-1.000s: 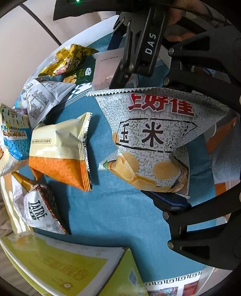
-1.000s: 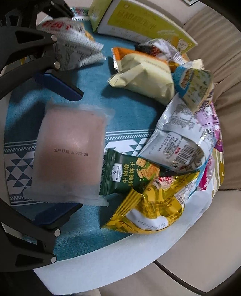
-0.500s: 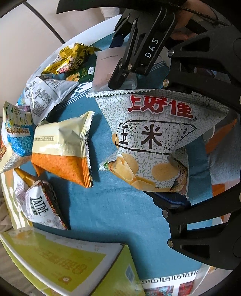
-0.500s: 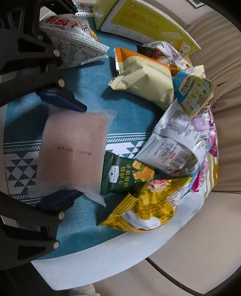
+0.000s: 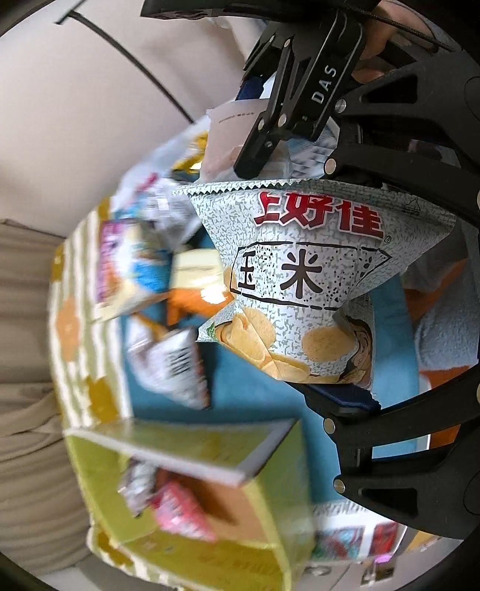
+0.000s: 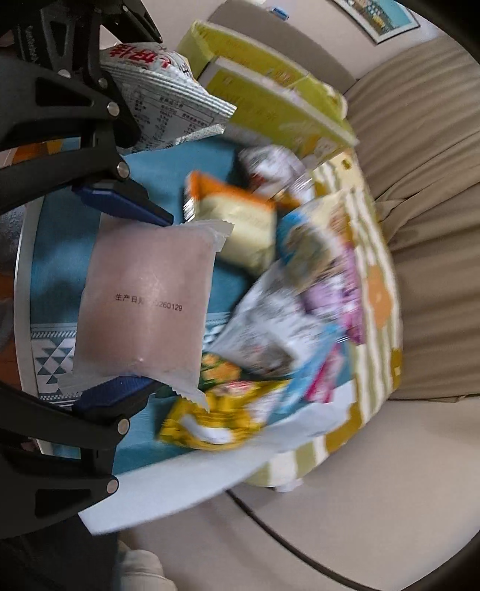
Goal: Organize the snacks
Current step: 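Carry both snacks into the yellow box and open both tools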
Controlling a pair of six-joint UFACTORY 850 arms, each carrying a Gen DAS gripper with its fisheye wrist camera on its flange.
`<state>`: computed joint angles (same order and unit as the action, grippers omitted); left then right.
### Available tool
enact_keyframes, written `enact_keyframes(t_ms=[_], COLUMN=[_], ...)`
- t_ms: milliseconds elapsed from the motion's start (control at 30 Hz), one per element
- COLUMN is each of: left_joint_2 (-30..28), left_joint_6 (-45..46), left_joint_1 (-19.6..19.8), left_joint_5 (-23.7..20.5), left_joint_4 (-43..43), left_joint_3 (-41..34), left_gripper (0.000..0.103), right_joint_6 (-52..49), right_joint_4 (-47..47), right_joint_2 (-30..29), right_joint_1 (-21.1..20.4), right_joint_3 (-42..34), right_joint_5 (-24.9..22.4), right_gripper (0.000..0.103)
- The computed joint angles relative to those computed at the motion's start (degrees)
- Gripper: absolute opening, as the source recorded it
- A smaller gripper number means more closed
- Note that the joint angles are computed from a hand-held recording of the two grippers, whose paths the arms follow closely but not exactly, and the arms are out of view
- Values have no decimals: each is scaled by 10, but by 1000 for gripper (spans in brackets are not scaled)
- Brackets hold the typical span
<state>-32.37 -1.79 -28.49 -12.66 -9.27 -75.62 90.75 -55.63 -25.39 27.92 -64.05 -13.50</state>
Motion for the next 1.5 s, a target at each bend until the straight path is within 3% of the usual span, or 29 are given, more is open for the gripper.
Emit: enact_keyframes(t_ms=[200,367,633,767,900,933,967,1000,1100,1300,1500], left_joint_2=[31,43,16,-14,-42,-47,-51,-52,-54,-60,-58], left_joint_6=[-21,-25,6,57,170,176,175,185,290,370,344], left_joint_1=[42,89,171,199,220,220,220,221,234,261,267], left_joint_5=[3,-2,-35,-51,-69,-68,-67,-63,-67,-100,-93], left_joint_4=[39,67,84,66,-15,-14,-2,-3,-94,-194,-178], left_joint_3=[-16,-31,-75,-98,-121,-124,-127,-126,-126,-131,-122], left_gripper=[73,73,73,73,77,80,95,102,102,102,102], right_joint_6=[-7,-65,-327,-397,-411,-409,-405,-400,-381,-396,-484], right_joint_4=[-17,21,269,350,379,382,383,381,373,388,462], right_joint_2=[11,-21,-139,-206,-265,-277,-288,-299,-321,-361,-437], right_joint_1=[13,35,58,71,81,84,86,88,93,95,93], right_joint_3=[-52,-136,-338,-442,-532,-551,-570,-586,-623,-685,-804], right_joint_5=[-12,-18,-33,-72,-122,-135,-147,-161,-194,-243,-295], right_gripper=[71,71,71,71,71,71,71,71,71,71,71])
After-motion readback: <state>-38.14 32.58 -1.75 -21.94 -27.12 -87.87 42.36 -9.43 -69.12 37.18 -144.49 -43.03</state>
